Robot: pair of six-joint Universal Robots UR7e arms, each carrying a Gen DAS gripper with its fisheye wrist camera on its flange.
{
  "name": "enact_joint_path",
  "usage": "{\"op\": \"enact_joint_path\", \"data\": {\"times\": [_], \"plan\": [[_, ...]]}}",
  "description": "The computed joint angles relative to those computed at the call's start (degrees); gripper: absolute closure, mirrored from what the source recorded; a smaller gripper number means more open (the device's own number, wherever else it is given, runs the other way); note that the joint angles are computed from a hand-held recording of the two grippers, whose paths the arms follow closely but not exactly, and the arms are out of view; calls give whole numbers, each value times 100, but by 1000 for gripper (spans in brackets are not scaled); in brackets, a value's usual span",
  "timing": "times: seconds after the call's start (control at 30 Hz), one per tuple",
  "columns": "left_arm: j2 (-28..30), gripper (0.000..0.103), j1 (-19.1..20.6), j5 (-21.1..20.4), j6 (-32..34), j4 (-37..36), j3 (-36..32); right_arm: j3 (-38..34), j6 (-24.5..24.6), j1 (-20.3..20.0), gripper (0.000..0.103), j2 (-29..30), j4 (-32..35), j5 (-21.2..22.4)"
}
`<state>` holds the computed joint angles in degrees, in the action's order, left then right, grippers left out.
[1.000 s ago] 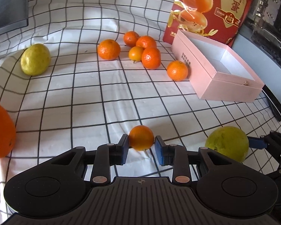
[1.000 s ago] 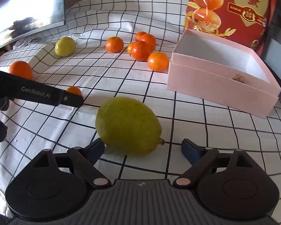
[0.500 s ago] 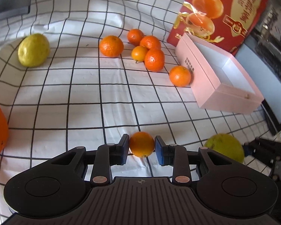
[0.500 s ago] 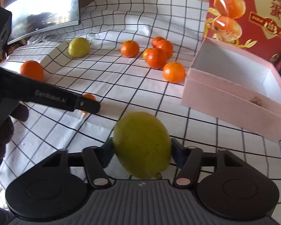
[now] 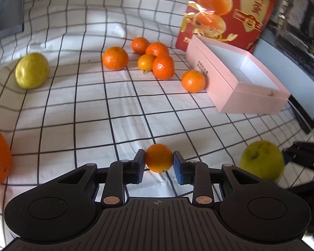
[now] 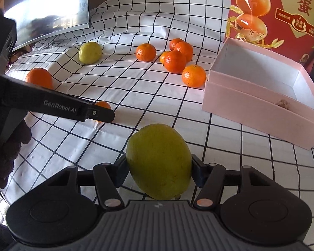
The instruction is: Organize fruits
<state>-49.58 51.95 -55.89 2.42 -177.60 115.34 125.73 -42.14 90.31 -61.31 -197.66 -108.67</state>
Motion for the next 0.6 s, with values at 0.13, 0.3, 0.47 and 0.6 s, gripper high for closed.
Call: {"op": "enact_joint_path", "data": {"times": [0.13, 0.3, 0.47, 0.6], "plan": [[131, 71, -148, 280, 386, -391, 119, 105, 107, -80, 43, -141, -73, -91], [116, 71, -308, -664, 629, -452, -382, 79, 589, -248, 43, -692, 260, 122], [672, 71, -493, -1456, 840, 485, -2070, -616, 665, -59, 43, -1107, 436, 223], [1472, 70, -442, -1733, 139, 1596, -3426, -1380, 511, 116, 43, -1072, 466, 54]]}}
